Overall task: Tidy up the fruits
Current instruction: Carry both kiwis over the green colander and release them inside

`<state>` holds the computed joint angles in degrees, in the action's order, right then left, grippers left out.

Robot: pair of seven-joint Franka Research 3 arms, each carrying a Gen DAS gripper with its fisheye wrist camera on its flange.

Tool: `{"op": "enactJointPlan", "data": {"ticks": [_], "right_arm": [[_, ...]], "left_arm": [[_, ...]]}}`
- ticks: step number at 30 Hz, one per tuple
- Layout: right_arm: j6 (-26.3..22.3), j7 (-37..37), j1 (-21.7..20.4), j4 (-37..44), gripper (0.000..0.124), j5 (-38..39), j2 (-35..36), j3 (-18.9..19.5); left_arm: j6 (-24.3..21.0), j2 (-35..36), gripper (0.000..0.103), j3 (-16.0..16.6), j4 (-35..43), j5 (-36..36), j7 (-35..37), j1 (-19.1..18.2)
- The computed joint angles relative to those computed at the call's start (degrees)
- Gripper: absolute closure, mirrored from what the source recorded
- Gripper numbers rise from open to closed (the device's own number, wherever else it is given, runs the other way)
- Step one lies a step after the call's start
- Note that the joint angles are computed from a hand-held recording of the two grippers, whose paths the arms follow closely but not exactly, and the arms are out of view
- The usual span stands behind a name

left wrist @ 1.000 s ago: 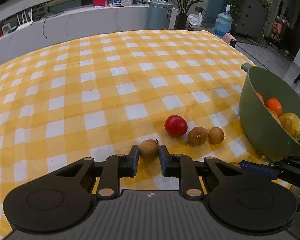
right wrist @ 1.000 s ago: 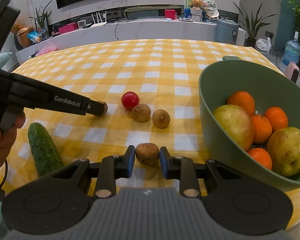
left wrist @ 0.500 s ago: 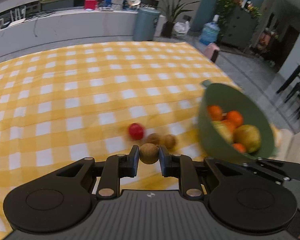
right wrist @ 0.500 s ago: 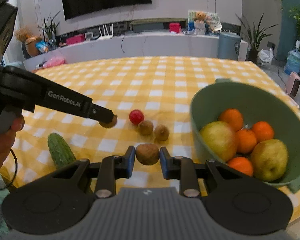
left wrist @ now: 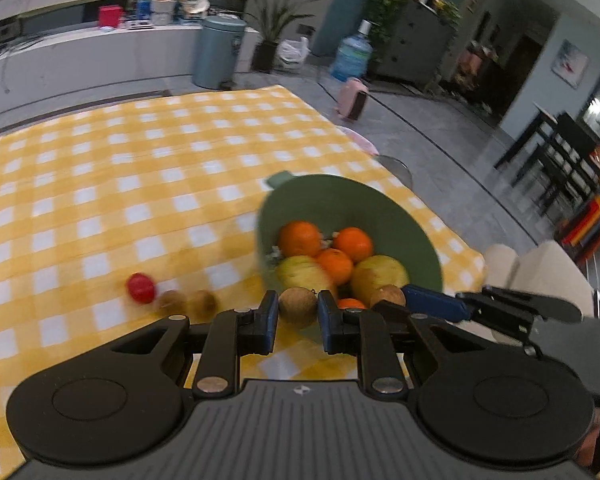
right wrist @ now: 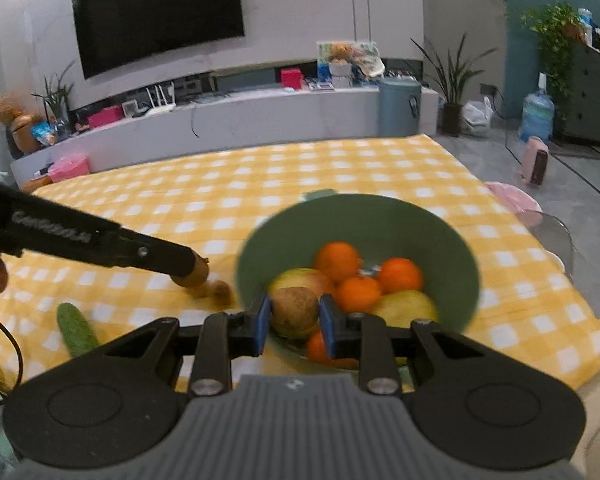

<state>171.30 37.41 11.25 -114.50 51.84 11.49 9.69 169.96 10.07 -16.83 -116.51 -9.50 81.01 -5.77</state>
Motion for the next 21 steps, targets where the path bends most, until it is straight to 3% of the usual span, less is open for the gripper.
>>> {"op": "enactJointPlan", "data": {"ticks": [6, 10, 14, 21], "right_arm": [[-4.18, 4.60, -0.73, 1.30, 0.101, -5.97, 0.85, -2.56], [-6.28, 6.54, -0.96, 2.16, 0.101, -9.63, 1.61, -3.38], [-8.17, 10.39, -0.80, 4.18, 0.101, -14.13, 3.26, -4.35], [-10.23, 14.82, -1.38, 5.19, 0.101, -18.54, 4.03, -4.53]], "left_arm": [[-6.48, 3.92, 0.080, 2.68, 6.89, 10.19, -3.73, -4.31], [-9.46, 6.37, 0.080, 1.23, 10.28, 10.21, -1.92, -3.70], [-14.49, 8.94, 0.080, 3.06, 14.76, 14.52, -4.42, -5.66], [-21.95, 12.39, 0.080, 2.48, 20.36, 14.06, -2.96, -5.51]]}}
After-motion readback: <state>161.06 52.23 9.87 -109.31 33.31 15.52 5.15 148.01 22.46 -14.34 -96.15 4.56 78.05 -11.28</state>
